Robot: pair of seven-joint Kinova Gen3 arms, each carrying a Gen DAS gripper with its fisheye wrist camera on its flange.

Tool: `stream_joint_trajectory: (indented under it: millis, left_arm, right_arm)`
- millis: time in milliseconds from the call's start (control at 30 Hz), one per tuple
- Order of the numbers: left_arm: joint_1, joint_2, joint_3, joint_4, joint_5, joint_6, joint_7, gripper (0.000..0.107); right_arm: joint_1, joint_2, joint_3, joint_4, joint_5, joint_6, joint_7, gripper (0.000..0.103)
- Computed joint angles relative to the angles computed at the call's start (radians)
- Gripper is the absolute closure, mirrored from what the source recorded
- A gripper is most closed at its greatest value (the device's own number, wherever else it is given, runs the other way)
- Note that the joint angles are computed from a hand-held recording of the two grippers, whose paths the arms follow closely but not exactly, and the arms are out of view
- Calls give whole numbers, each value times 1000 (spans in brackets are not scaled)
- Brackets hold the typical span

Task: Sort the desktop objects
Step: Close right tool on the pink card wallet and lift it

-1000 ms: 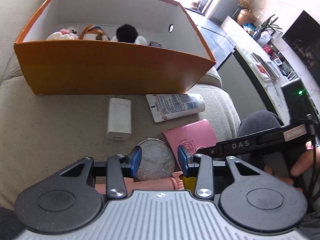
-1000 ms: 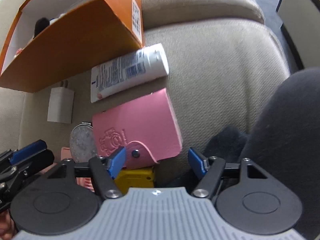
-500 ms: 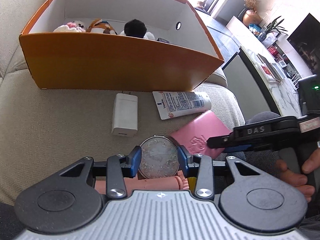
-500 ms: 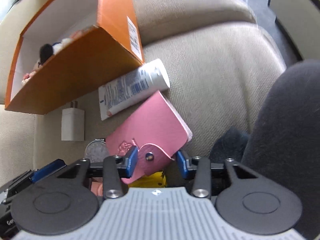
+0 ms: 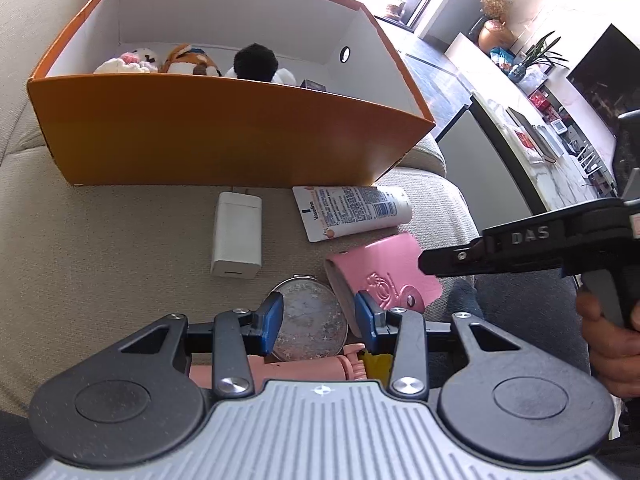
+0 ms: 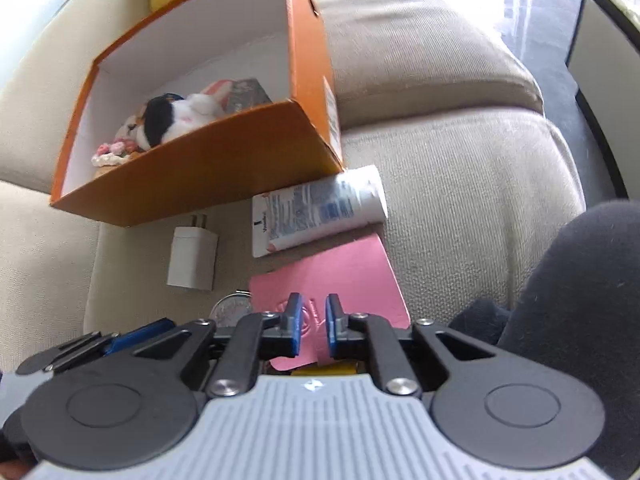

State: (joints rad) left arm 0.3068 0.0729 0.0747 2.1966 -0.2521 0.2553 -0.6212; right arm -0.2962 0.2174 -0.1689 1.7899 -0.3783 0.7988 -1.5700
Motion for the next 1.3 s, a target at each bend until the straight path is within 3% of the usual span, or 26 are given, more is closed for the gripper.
stream_joint_trajectory:
  millis: [100, 200, 467, 633, 767, 1000, 1067, 1133, 1300]
  left_arm:
    - [15, -12, -13, 9, -51, 7, 63, 62]
    - [2, -18, -5, 15, -58, 6, 77, 62]
    - [-13, -7, 4, 15, -32, -8, 44, 62]
    - [-15, -1, 2, 12, -12, 2, 27, 62]
    - [-18, 4, 1, 14, 8, -3, 5, 62]
    - [-13, 14, -2, 9, 34, -5, -25, 62]
    - [-3, 15, -10, 8, 24, -4, -15, 62]
    - [3, 13, -15, 10, 16, -6, -5, 62]
    - [-4, 7, -18, 18, 8, -9, -2, 62]
  right_arm:
    - [2, 17, 8, 1, -3, 8, -32, 81]
    - [9, 27, 17, 10, -4, 11, -69, 66]
    - [53, 72, 15, 33, -63, 6, -112, 61]
    - [77, 99, 2, 35, -115, 3, -103, 41]
    - [79, 119, 0, 35, -123, 30, -122, 42]
    - [73, 99, -25, 93, -167, -108, -91, 42]
    - [57, 96, -20, 95, -158, -125, -106, 46]
    - [82, 89, -47, 110, -185, -140, -99, 58]
    - [17, 17, -15, 117, -102, -153, -167, 59]
